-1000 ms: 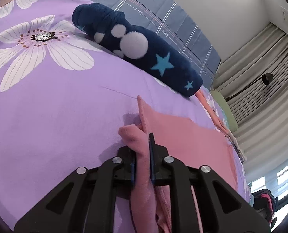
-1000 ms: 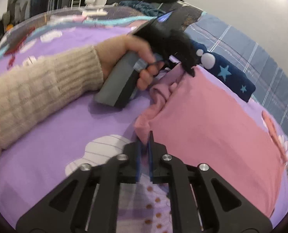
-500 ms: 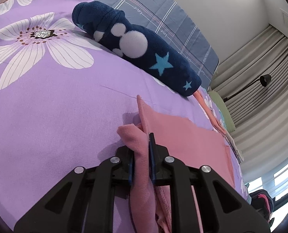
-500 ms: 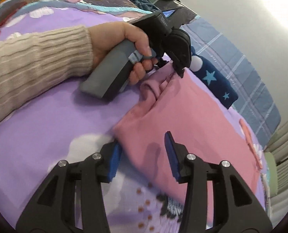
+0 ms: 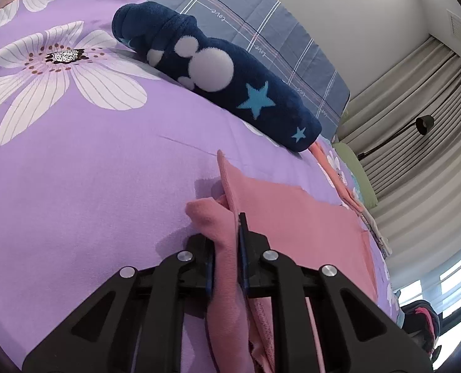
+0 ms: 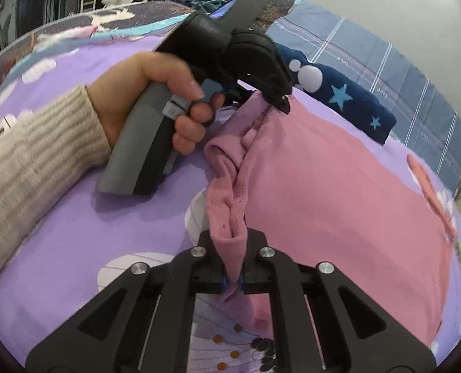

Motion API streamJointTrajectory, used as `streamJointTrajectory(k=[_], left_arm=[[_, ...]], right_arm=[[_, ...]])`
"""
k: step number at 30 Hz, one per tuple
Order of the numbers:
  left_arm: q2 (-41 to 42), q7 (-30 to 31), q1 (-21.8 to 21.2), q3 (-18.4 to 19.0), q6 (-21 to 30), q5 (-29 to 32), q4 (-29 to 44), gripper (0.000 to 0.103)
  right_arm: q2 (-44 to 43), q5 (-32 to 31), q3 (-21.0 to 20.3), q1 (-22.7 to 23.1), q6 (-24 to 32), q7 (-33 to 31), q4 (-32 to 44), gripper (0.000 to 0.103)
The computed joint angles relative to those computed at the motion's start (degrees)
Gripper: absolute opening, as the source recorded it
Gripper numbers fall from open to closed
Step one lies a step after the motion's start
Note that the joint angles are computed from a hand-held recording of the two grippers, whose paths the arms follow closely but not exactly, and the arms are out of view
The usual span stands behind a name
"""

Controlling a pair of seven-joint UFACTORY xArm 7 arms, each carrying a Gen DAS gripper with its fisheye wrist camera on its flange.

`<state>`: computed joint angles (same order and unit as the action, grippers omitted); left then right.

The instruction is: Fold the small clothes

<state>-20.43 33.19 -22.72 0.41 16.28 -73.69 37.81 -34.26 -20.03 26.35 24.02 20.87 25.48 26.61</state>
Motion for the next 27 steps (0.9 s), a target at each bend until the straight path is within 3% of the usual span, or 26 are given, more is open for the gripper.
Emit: streamJointTrajectory(k=[5,9,13,16,20,27], left_arm=[[0.1,-2.7,0.5,-0.9,-0.8,3.3,0.0,0.011],[-0.3,-16.0,4.0,-5.7,-2.9,18.6,-0.1,0.01],[-1.7,-25.9,5.3,-8.5,-3.5,27.1,1.7,0.01],[-1.5,-35.4,9.3,-13.3,-1.8,38.0,5.3,0.01],[0.3,-51.4,17.5,-23.7,1.4,55.8,12.1,0.01],[11.3,-73.2,24.2,-37.4,7.2,81.2,27.3,0.009]], right_arm=[[-2.2,2.3,-2.7,1.9,-1.9,-0.8,-1.0,0.004],[-6.6,5.5,-5.6,3.0,-2.8,-2.0,-2.1,0.004],[-11.2,9.5,-9.6,4.8,-1.8,-4.9,-3.7,0.004],[-16.6,11.6,-12.0,4.9,-0.7,-7.5,-5.8,0.004],[-24.8,15.2,-17.6,5.3,2.3,-12.2,-8.9,0.004],[-38.6,20.3,-26.8,1.0,8.8,-20.8,-14.0,0.004]])
